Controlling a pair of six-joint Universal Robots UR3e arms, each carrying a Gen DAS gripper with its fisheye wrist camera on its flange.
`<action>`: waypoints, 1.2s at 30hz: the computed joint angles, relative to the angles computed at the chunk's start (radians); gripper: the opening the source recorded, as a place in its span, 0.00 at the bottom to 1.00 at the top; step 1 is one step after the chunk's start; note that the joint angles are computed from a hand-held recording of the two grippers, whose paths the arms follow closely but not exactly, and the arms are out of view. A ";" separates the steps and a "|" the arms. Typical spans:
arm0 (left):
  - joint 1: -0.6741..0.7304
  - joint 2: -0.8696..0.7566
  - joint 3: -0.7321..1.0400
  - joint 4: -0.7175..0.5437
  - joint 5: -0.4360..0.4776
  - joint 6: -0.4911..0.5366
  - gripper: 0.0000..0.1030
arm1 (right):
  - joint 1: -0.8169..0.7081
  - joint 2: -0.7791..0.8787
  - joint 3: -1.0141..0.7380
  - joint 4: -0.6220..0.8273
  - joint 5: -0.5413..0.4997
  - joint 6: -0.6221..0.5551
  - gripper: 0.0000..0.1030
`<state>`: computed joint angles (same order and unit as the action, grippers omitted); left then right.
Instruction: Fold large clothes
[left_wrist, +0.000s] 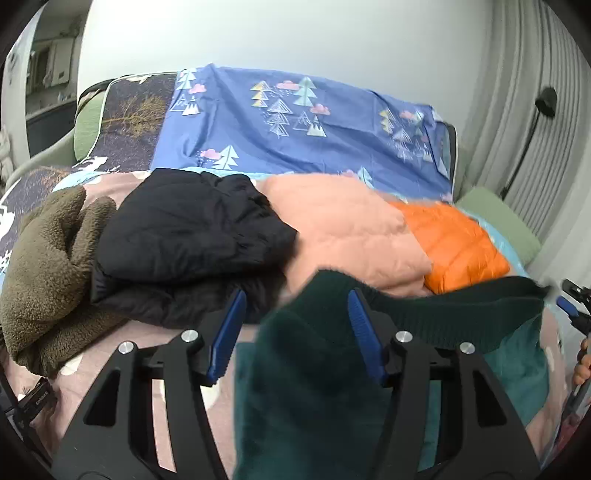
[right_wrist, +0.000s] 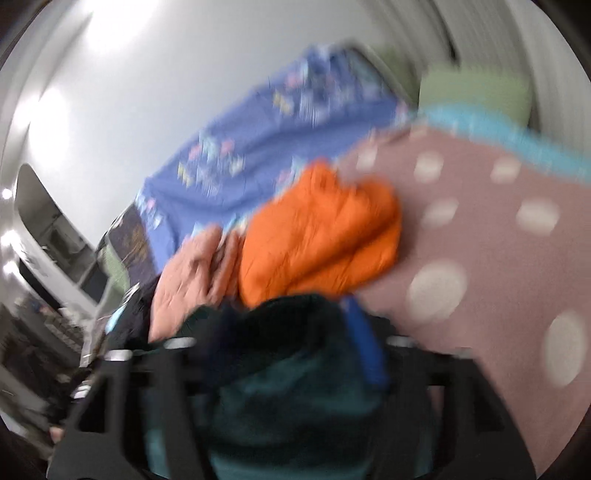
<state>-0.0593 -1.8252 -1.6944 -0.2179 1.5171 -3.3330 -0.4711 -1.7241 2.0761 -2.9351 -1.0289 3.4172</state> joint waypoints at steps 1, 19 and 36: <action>0.015 0.007 -0.004 -0.004 -0.011 0.009 0.57 | -0.006 -0.010 -0.002 0.012 -0.001 -0.020 0.72; 0.019 -0.093 -0.061 -0.016 -0.075 0.162 0.22 | 0.126 0.186 -0.081 0.174 -0.243 -0.193 0.14; -0.162 -0.012 -0.100 0.027 0.224 0.139 0.32 | 0.577 0.271 -0.212 0.035 -0.722 -0.238 0.40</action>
